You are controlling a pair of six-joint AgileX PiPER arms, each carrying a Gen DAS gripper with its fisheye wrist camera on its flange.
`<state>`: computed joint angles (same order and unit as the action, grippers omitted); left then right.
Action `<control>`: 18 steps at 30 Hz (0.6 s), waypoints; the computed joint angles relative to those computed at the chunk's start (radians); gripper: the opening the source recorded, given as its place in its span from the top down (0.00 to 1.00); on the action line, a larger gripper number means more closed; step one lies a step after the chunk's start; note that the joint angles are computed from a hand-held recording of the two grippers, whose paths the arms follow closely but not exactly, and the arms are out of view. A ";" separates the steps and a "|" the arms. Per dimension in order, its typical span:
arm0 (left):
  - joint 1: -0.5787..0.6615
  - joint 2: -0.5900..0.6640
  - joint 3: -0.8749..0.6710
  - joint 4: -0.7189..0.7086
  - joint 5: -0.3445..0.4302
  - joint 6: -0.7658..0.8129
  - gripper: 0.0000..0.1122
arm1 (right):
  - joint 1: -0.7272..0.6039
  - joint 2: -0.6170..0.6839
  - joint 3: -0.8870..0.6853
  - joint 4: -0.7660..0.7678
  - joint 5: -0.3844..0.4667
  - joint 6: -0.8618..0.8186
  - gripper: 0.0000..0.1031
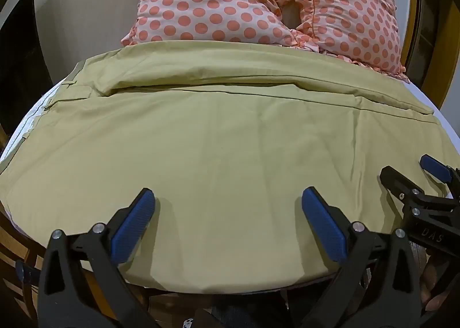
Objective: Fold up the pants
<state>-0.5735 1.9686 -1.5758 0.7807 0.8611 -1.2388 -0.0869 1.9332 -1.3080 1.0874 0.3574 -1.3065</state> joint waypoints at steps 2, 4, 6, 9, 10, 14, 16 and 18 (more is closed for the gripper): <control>0.000 0.001 -0.001 -0.002 0.002 0.002 0.10 | -0.001 0.001 -0.001 0.003 0.003 -0.001 0.01; -0.001 0.000 0.001 -0.001 0.001 0.000 0.10 | -0.001 0.001 -0.001 0.004 0.003 -0.002 0.01; -0.002 -0.002 0.005 0.004 0.000 -0.005 0.10 | -0.001 0.001 0.001 0.013 0.002 -0.011 0.01; 0.001 0.001 -0.004 -0.009 0.004 0.008 0.10 | -0.002 0.001 0.002 0.022 0.002 -0.021 0.01; 0.001 0.002 -0.005 -0.009 0.004 0.009 0.10 | -0.002 0.000 0.004 0.025 0.002 -0.024 0.01; 0.001 0.002 -0.005 -0.009 0.005 0.009 0.10 | -0.002 0.002 0.000 0.011 0.003 -0.010 0.01; 0.001 0.001 -0.005 -0.008 0.005 0.008 0.10 | -0.002 0.000 0.002 0.016 0.002 -0.014 0.01; 0.001 0.002 -0.005 -0.009 0.005 0.009 0.10 | -0.002 0.000 0.003 0.017 0.002 -0.015 0.01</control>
